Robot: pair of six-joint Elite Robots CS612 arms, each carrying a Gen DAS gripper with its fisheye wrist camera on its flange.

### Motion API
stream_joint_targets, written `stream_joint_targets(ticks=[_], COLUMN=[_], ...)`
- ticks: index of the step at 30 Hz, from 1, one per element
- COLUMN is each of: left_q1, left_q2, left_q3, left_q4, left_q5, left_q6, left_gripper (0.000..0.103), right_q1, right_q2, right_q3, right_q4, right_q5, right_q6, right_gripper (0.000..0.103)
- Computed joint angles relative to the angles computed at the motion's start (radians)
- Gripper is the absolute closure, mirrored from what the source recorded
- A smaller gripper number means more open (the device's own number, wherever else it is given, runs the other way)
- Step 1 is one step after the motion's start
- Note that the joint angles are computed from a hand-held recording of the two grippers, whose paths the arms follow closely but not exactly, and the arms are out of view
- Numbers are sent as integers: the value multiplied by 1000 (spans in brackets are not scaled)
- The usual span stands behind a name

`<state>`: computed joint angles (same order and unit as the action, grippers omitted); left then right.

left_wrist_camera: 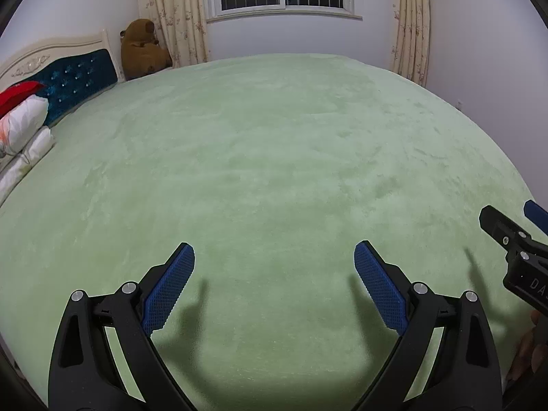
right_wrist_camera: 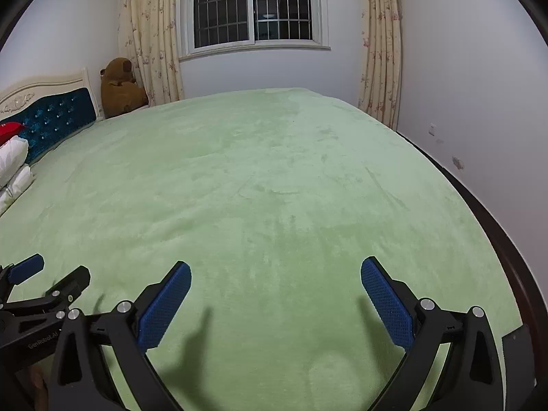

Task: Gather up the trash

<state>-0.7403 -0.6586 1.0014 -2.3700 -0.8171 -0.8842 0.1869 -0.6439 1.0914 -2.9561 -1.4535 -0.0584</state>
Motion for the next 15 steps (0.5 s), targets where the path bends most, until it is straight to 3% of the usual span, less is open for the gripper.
stream_joint_targets(ticks=[15], left_q1=[5], left_q2=[-1], left_q3=[2], left_q4=[-3], left_q5=[-21], left_q6=[-4], left_gripper=[11], right_q1=[-1], right_q2=[1], right_q3=[1], right_q4=[-5], right_q5=[2], right_q6=[-2], right_gripper=[5])
